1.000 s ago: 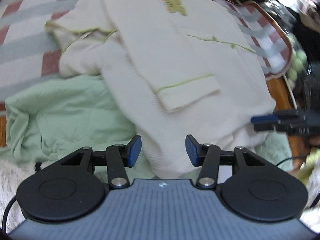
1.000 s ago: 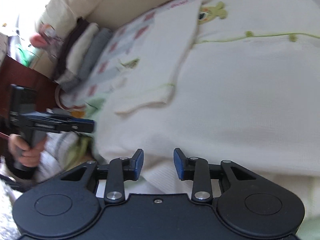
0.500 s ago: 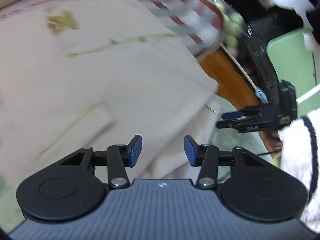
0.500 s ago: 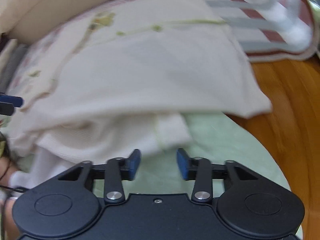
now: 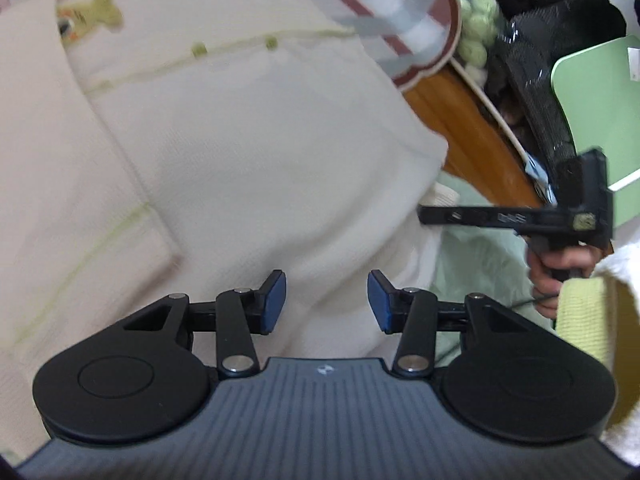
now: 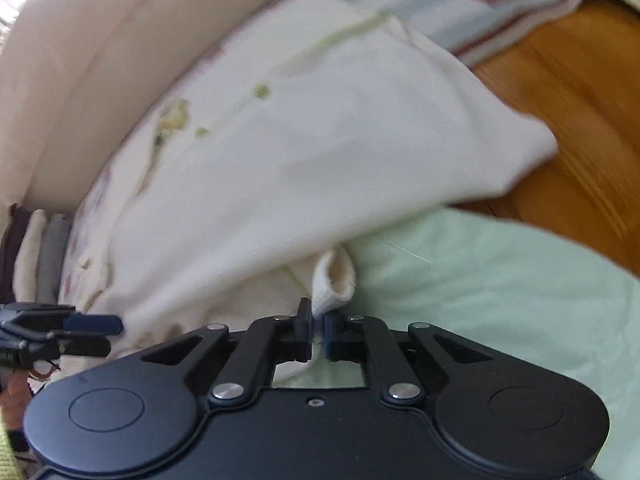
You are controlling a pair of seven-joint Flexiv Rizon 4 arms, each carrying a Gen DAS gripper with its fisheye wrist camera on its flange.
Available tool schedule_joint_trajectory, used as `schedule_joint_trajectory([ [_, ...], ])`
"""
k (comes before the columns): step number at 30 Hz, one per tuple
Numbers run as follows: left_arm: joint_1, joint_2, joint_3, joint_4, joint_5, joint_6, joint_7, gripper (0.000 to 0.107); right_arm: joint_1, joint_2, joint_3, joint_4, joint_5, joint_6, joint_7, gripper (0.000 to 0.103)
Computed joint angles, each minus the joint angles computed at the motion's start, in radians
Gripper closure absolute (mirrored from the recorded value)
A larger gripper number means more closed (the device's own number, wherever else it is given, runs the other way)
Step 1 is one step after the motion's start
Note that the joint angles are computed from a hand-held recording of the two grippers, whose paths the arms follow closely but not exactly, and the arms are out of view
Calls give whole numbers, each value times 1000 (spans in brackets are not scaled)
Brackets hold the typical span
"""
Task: Fold clothes
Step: 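Grasp the sack's hem corner with the right tool and lift it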
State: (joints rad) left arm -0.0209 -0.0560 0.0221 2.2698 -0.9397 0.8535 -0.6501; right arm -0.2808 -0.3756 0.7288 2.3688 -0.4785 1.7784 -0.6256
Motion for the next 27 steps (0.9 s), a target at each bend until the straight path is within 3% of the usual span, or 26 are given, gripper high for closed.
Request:
schedule_joint_trajectory([
  [2, -9, 22, 0, 18, -22, 61, 38, 59, -52, 3, 6, 44, -98, 132, 54, 95],
  [4, -16, 34, 1, 38, -87, 102, 93, 59, -148, 1, 95, 79, -69, 224, 30, 95],
  [7, -49, 30, -15, 76, -194, 271, 91, 59, -186, 52, 101, 126, -75, 358, 101, 95],
  [10, -50, 18, -10, 79, -210, 299, 88, 59, -84, 118, 69, 140, 81, 489, 57, 95],
  [13, -57, 16, -14, 88, -221, 354, 115, 59, 108, 181, 15, 78, 329, 491, -119, 95],
  [15, -58, 21, -12, 97, -218, 377, 114, 59, 212, 175, -28, 11, 419, 486, -241, 95],
  [21, -36, 49, 20, 138, -142, 386, 56, 58, 209, 9, -70, -144, 133, 707, -120, 95],
  [24, 3, 56, 49, 142, -55, 327, -20, 58, 229, -28, -88, -199, 74, 761, -58, 95],
  [27, 16, 76, 55, 155, -91, 308, 10, 58, 252, -21, -109, -226, 58, 780, -6, 95],
])
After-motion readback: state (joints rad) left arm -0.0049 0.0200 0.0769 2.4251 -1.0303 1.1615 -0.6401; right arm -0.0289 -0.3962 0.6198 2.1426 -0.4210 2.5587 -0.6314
